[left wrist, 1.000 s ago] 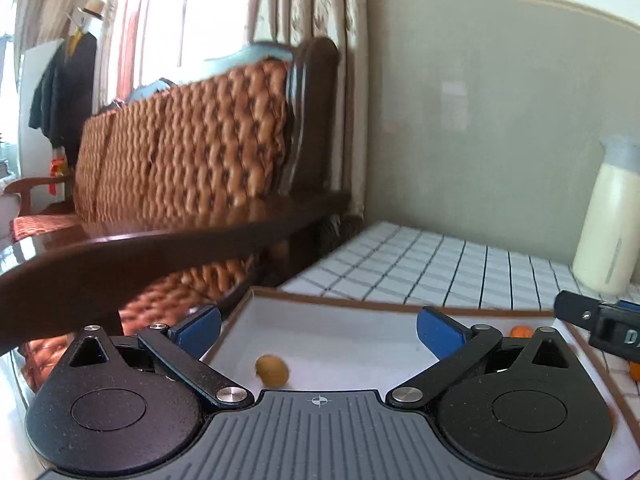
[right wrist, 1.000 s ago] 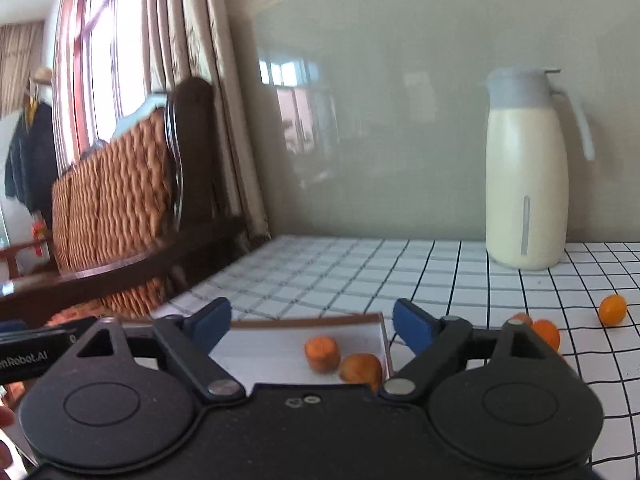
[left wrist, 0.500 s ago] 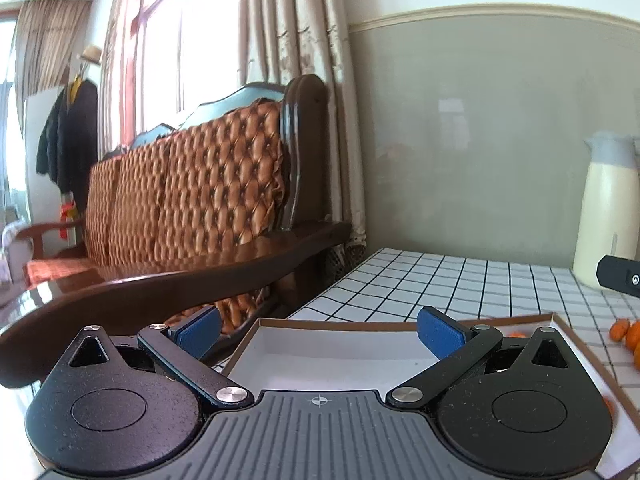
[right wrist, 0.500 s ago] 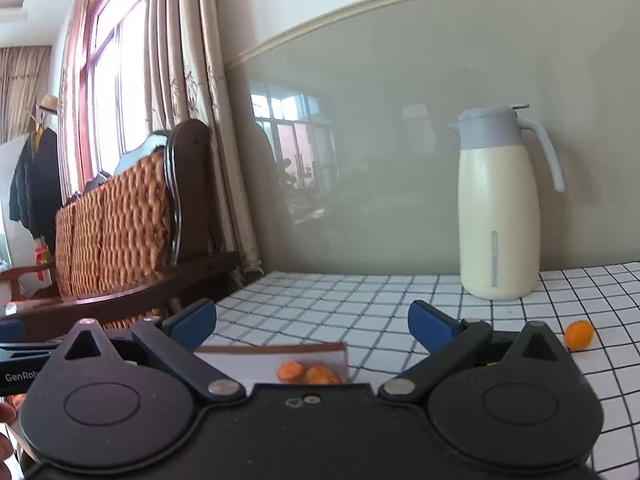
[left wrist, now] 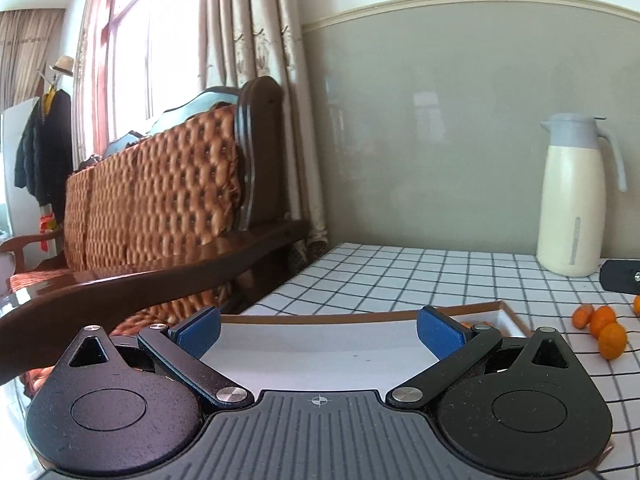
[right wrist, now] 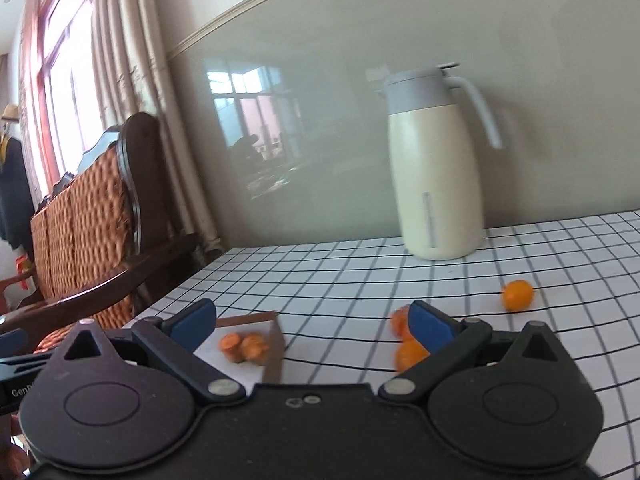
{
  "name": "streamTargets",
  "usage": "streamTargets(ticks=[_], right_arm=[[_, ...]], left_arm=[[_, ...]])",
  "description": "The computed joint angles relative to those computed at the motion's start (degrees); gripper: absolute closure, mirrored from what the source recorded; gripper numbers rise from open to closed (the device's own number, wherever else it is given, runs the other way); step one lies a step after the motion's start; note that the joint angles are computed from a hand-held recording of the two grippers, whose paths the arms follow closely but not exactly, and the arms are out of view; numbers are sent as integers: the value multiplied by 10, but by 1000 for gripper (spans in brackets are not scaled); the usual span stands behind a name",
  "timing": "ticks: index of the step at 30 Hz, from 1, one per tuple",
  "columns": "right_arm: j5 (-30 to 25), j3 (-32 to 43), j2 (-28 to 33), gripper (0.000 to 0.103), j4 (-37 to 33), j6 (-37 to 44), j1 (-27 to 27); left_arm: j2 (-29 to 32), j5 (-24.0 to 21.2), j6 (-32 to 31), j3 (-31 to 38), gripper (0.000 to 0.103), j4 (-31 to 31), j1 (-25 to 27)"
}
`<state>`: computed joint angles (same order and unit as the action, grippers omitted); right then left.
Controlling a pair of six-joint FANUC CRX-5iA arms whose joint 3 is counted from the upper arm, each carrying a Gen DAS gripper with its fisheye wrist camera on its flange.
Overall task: Organize fruits
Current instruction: 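Move both open tools back toward the oranges on the table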
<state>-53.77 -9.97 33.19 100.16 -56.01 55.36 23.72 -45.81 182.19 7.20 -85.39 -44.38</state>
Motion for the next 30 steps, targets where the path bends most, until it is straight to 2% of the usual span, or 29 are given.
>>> streamTargets(ticks=[4, 6, 8, 10, 14, 16, 18, 20, 23, 25, 30], right_arm=[[-23, -23, -14, 6, -22, 2, 8], [-36, -30, -19, 7, -35, 14, 12], [-62, -37, -22, 12, -52, 22, 20], [-83, -44, -26, 31, -65, 26, 25], [-94, -71, -47, 48, -92, 10, 26], [-100, -83, -55, 61, -108, 10, 29], [-101, -94, -63, 64, -116, 8, 30], [-105, -105, -69, 64, -124, 5, 31], [-101, -122, -81, 64, -134, -9, 30], [-94, -135, -90, 64, -129, -24, 26], [-95, -152, -100, 63, -131, -37, 25]], left_arm=[[4, 5, 15, 5, 0, -11, -15], [7, 20, 2, 11, 0, -5, -19], [13, 35, -2, 17, 0, -8, -25], [17, 51, -16, 24, 0, -2, -28], [29, 87, -45, 44, 0, 20, -31], [34, 109, -58, 52, 0, 32, -32], [43, 130, -84, 65, 1, 53, -32], [54, 155, -126, 79, 16, 89, -28], [75, 192, -216, 107, 23, 184, -12], [91, 208, -263, 125, 25, 230, -7], [131, 207, -337, 172, 25, 293, -11]])
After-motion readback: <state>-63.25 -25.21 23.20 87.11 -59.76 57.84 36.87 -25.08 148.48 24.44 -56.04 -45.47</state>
